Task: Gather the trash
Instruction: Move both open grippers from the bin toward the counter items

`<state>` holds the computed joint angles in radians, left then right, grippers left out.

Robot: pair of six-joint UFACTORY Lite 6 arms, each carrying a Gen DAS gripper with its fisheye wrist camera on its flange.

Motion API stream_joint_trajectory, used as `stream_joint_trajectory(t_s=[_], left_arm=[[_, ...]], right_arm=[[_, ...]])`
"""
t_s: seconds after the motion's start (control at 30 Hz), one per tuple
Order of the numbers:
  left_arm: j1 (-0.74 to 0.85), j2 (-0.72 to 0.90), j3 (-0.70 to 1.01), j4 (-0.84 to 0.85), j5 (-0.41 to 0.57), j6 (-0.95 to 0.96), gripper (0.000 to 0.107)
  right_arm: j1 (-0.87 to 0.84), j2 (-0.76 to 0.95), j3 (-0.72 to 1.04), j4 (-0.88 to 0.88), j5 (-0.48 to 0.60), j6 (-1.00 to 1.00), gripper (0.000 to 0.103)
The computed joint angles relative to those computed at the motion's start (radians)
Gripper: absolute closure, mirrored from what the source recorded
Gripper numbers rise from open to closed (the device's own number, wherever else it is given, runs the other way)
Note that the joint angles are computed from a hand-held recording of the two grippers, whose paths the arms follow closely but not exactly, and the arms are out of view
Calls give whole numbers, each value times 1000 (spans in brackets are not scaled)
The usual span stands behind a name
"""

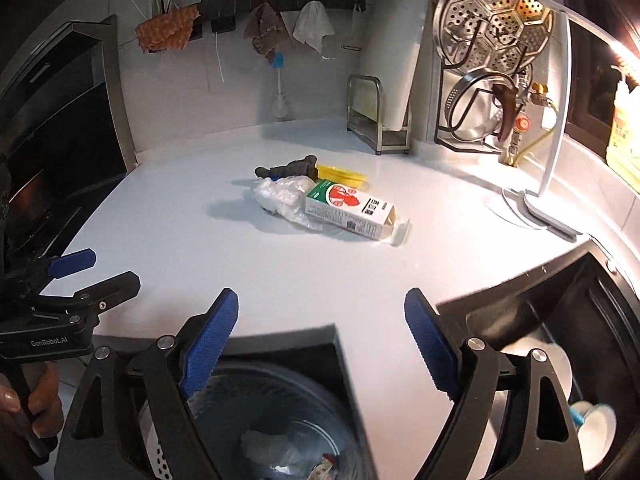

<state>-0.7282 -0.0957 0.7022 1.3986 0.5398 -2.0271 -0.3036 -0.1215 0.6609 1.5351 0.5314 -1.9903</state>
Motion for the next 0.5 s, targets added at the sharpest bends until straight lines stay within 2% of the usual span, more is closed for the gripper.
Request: stream_joint_trajectory(t_s=[0.1, 0.2, 0.33, 0.5], left_arm=[[76, 94, 91, 11, -54, 31, 11], [122, 181, 176, 16, -79, 58, 11], [159, 270, 263, 12, -96, 93, 11], [187, 349, 327, 25, -118, 106, 11]], right_arm=[[70, 189, 188, -33, -52, 17, 21], [102, 381, 396, -168, -42, 132, 21], [128, 621, 696, -405, 9, 329, 21], [147, 893, 1095, -679, 129, 576, 20]])
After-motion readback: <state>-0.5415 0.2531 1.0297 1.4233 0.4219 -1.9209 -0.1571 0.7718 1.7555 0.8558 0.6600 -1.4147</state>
